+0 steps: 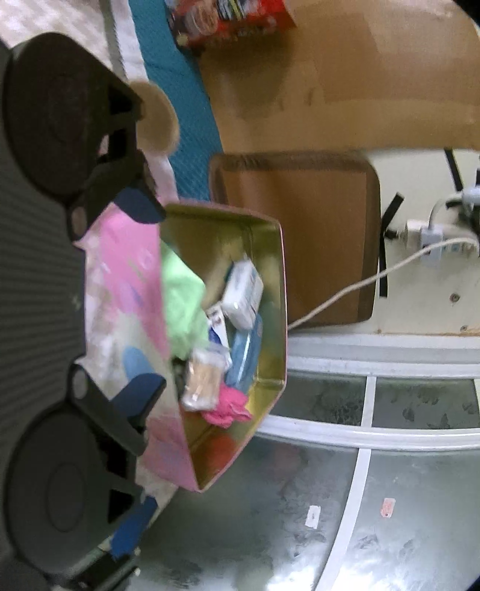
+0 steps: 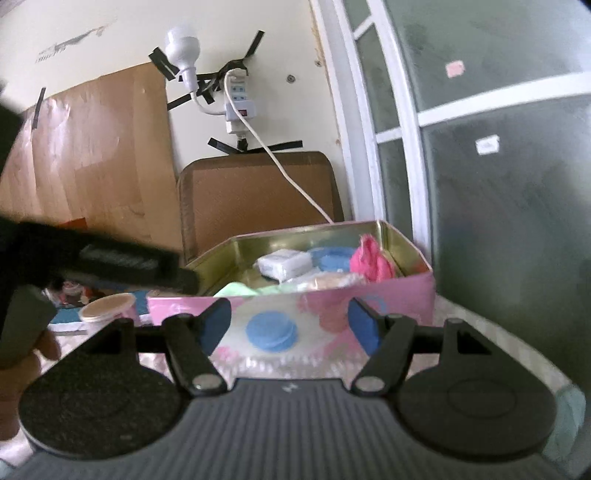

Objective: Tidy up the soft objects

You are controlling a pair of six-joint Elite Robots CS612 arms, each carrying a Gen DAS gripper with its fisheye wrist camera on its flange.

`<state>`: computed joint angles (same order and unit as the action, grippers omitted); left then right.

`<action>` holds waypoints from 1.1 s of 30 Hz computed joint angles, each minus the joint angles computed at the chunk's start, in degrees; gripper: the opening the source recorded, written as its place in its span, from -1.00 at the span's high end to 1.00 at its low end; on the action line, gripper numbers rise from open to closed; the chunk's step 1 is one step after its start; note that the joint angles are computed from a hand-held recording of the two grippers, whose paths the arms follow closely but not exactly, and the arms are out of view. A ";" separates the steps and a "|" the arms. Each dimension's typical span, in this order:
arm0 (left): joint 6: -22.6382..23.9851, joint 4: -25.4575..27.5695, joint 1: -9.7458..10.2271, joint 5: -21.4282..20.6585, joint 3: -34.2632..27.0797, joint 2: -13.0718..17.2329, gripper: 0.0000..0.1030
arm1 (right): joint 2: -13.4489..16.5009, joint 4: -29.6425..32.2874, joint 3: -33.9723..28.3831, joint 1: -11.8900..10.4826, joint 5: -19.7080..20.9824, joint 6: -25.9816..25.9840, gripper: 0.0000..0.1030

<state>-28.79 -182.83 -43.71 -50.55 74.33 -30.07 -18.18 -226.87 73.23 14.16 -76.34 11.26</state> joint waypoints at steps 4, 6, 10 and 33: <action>-3.43 -0.80 -0.92 2.45 5.54 -2.71 -0.99 | -1.95 0.80 3.44 -0.15 0.48 3.29 -0.68; -5.30 -0.09 -1.26 3.15 8.01 -4.11 -0.99 | -2.97 1.40 5.21 -0.10 0.50 4.88 -0.86; -10.78 4.24 -1.54 1.74 12.18 -7.09 -0.99 | -4.66 2.53 8.16 0.24 0.52 6.90 -1.00; -15.10 7.75 -3.87 6.92 18.38 -9.60 -1.00 | -7.45 2.10 12.64 2.54 1.66 7.72 -1.00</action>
<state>-43.90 -175.08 -47.57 -43.63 92.71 -39.66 -25.64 -224.77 85.87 16.70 -74.69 18.98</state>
